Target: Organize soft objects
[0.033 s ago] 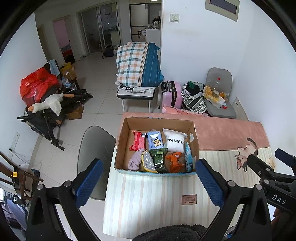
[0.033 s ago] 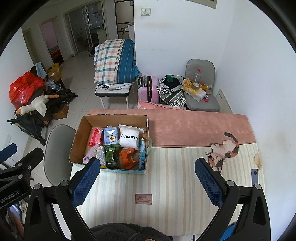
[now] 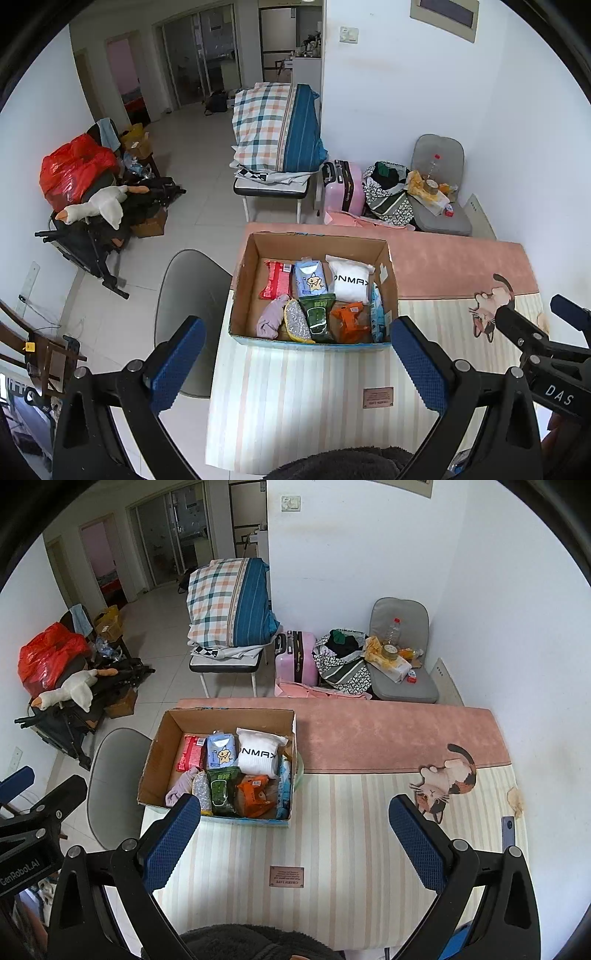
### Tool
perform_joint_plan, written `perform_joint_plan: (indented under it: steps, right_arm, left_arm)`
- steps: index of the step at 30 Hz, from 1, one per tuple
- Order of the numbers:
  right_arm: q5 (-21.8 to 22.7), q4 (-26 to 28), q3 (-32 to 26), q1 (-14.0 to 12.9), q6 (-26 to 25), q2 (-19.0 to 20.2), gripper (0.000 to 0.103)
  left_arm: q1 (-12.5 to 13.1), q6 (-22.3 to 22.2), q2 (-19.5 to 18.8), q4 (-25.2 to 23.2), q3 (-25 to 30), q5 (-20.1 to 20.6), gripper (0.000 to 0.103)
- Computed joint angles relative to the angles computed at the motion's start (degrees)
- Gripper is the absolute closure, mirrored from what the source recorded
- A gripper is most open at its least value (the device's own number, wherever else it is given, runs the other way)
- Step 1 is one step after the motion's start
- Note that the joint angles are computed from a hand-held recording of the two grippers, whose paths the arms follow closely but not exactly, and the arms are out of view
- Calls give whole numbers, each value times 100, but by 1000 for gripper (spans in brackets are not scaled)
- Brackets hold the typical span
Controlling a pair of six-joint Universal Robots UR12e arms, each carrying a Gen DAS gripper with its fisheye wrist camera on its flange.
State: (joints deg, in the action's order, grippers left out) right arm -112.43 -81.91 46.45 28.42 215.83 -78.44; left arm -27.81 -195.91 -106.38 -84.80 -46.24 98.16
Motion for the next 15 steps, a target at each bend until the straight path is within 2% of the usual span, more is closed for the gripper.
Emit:
perform_joint_plan:
  steps: [15]
  right_arm:
    - [-49, 66, -80, 21, 23, 51, 0]
  left_arm:
    - [27, -12, -11, 41, -17, 58, 0]
